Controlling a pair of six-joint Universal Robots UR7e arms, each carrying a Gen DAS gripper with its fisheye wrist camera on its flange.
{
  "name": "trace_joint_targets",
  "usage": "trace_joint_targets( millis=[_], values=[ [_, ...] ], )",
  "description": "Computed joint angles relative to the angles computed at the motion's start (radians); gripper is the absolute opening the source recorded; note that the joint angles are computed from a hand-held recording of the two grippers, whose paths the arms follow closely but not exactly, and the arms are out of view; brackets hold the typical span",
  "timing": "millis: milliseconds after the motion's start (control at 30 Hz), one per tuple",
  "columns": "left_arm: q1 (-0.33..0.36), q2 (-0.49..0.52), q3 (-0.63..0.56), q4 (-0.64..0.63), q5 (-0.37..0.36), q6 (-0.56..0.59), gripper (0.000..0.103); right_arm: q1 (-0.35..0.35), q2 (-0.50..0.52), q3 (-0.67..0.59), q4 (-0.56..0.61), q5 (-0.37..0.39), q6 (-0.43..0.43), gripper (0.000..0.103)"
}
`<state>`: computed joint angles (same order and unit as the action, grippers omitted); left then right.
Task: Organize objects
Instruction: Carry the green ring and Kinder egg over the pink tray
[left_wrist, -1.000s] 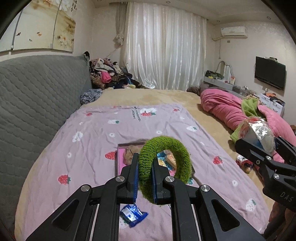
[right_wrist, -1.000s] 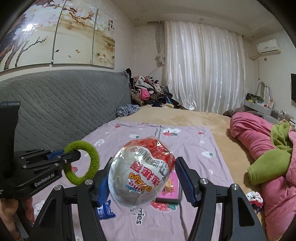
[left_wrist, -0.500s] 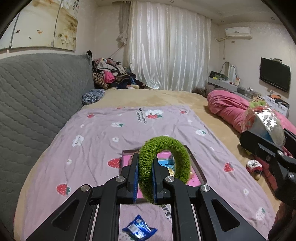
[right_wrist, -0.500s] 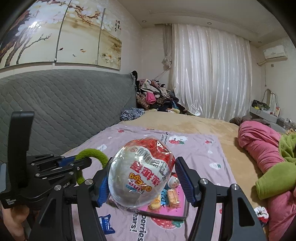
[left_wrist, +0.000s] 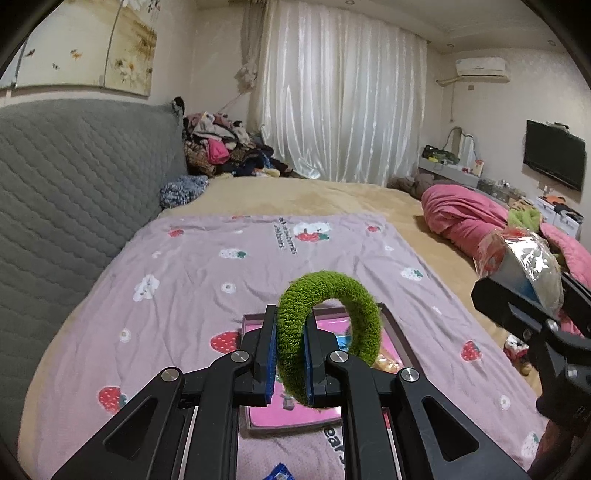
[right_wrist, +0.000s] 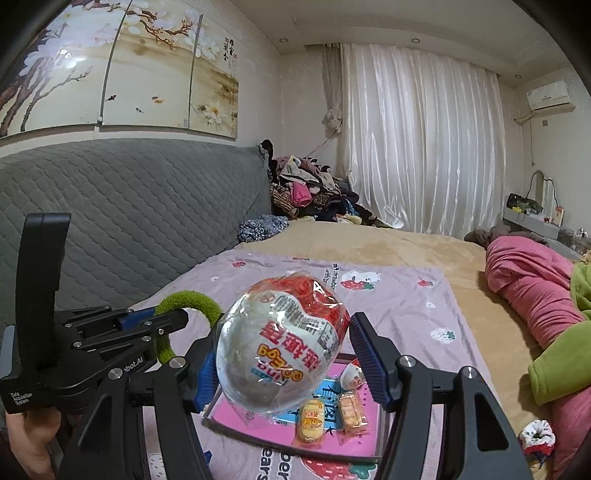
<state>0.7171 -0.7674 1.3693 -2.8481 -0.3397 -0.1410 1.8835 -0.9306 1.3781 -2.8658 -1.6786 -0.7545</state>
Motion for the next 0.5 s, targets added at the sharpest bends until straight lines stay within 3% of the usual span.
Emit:
trace_joint_targets(
  millis=[267, 500],
  values=[
    [0.066, 0.060, -0.048, -0.144, -0.010, 0.138, 0.012, -0.014, 0.095, -0.057, -0.025, 0.024, -0.021, 0.064],
    [0.132, 0.076, -0.025, -0.137, -0.029, 0.090, 0.012, -0.038, 0.181, -0.103, -0.039, 0.030, -0.006, 0.064]
  ],
)
